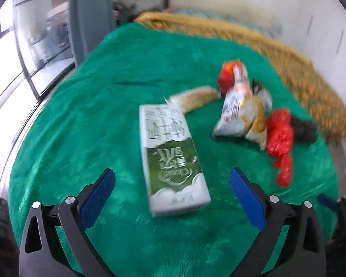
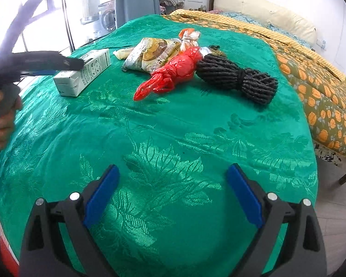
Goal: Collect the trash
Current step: 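Move both tools back over the bed toward the milk carton and snacks, then grasp the white-green milk carton with left tool while right tool grasps red plastic bag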
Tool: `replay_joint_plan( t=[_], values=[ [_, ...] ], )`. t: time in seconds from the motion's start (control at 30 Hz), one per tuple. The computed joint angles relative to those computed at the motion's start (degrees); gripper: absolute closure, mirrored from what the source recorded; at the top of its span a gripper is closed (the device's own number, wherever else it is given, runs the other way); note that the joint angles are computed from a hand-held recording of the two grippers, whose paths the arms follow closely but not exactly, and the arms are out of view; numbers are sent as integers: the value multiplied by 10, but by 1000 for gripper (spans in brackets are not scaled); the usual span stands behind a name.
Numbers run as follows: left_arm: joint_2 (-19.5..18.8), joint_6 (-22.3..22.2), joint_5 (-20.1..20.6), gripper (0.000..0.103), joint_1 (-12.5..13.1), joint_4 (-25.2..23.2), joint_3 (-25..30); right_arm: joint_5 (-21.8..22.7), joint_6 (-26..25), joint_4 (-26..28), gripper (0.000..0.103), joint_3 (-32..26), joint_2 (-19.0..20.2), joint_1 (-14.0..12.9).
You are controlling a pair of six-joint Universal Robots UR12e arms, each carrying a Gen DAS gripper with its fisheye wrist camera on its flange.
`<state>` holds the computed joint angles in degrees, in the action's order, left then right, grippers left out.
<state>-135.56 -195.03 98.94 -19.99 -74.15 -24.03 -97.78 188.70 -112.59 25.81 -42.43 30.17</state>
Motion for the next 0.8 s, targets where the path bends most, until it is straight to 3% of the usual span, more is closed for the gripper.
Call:
replay_joint_plan(
  t=[0.13,0.2,0.27,0.33,0.4,0.6,0.67,0.73,0.8],
  values=[
    [-59,19,23,5,0,-80,104,0,2,0,11,1,0,0],
    [-63,24,28,5,2,-82,109,2,3,0,11,1,-1,-1],
    [-45,32,19,17,4,-51,71,0,5,0,11,1,-1,0],
    [-23,49,-7,45,7,-25,29,-5,7,0,11,2,-2,0],
    [4,55,-11,54,5,3,-20,-7,10,-2,11,5,-3,0],
    [102,42,-47,53,-1,83,-185,1,18,3,11,6,-5,-2],
    [119,41,-50,52,-4,100,-216,-2,20,7,9,1,-3,-2],
    [128,47,-35,27,-8,115,-236,2,24,17,9,-7,1,-3],
    [125,61,-14,19,-12,123,-238,7,27,23,9,-12,3,-4]
  ],
)
